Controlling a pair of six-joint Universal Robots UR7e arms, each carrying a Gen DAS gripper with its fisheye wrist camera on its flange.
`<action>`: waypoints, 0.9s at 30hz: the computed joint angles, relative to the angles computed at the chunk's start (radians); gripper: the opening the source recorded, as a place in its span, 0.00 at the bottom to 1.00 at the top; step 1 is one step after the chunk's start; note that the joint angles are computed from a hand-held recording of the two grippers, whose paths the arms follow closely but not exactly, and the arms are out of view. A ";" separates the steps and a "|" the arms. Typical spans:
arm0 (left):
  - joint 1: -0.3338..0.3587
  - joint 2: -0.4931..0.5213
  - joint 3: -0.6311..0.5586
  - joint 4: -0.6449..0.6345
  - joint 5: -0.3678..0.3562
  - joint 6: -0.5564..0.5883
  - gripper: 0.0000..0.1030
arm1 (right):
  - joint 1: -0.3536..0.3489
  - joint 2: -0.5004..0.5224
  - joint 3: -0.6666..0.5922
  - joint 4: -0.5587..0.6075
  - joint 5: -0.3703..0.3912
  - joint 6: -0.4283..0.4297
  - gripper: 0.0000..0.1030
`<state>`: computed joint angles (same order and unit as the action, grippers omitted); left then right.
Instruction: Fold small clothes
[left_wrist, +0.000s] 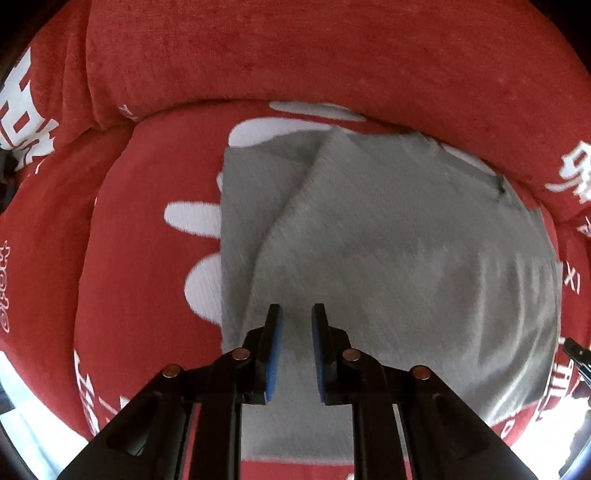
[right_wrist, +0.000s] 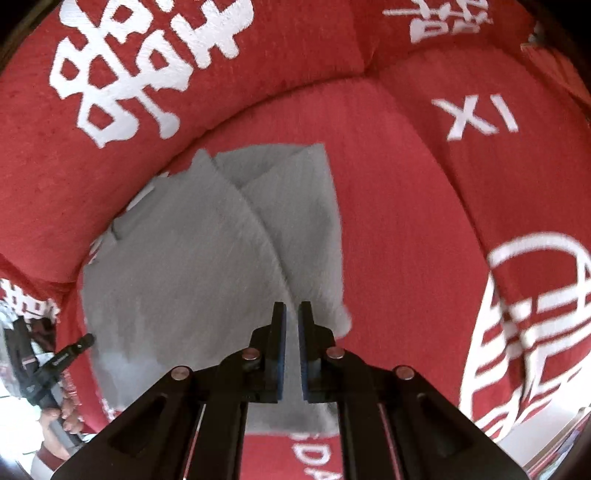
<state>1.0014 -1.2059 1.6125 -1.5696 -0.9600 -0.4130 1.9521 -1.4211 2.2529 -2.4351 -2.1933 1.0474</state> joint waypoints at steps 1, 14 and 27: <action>-0.008 -0.007 0.004 0.018 -0.009 -0.012 0.17 | 0.006 0.002 0.002 -0.005 0.012 0.007 0.07; -0.101 -0.079 0.075 0.064 -0.059 -0.102 0.99 | 0.047 0.069 0.000 -0.097 0.173 -0.056 0.20; -0.139 -0.036 0.059 0.165 -0.045 -0.159 0.99 | 0.022 0.070 0.041 -0.191 0.264 -0.098 0.31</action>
